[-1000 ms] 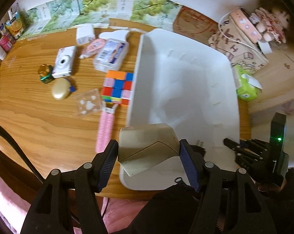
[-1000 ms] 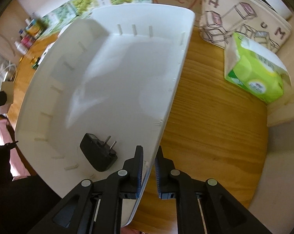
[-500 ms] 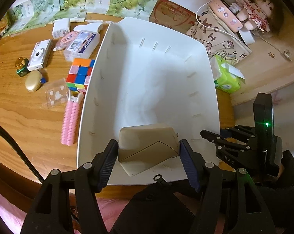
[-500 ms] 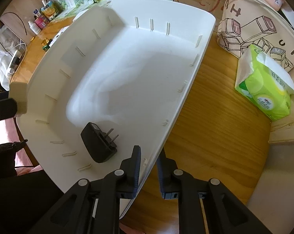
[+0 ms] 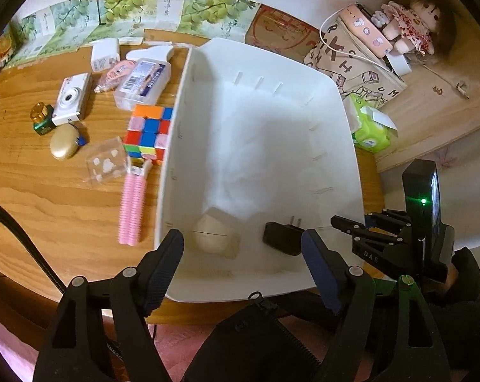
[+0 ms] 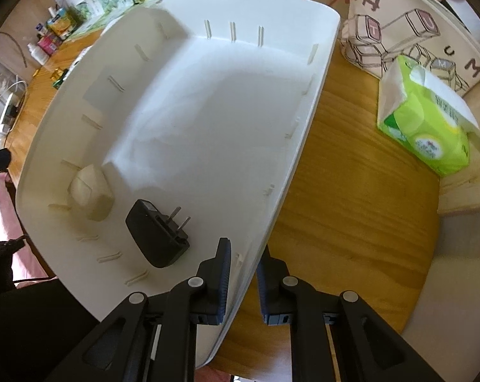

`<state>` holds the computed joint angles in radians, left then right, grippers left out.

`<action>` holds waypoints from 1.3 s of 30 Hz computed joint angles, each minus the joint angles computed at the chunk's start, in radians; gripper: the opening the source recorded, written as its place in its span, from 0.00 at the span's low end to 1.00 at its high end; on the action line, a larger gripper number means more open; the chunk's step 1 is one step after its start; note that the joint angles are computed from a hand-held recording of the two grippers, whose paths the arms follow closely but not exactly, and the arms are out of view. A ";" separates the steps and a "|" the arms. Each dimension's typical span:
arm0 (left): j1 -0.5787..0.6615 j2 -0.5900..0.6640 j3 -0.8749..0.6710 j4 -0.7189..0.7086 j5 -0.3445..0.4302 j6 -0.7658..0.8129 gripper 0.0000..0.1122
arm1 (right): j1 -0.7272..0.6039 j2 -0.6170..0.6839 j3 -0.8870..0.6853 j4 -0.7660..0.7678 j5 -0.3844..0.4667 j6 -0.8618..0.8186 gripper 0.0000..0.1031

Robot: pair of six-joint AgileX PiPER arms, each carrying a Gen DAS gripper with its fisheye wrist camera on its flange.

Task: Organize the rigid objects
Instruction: 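Move the left gripper to the gold round compact and grasp it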

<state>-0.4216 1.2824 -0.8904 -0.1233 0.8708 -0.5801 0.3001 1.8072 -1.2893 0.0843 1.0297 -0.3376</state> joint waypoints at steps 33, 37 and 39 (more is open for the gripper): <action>0.795 0.103 0.038 -0.066 0.030 0.801 0.71 | 0.092 -0.026 0.091 -0.243 -0.110 0.778 0.11; 0.851 0.205 0.003 -0.096 0.022 0.867 0.71 | 0.117 -0.044 0.113 -0.272 -0.111 0.862 0.13; 0.867 0.252 -0.018 -0.112 0.014 0.889 0.73 | 0.118 -0.042 0.110 -0.281 -0.105 0.881 0.14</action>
<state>0.4454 1.5347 -0.9085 -0.2358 0.8851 0.3085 0.4185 1.7651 -1.1795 -0.1969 0.9245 0.5433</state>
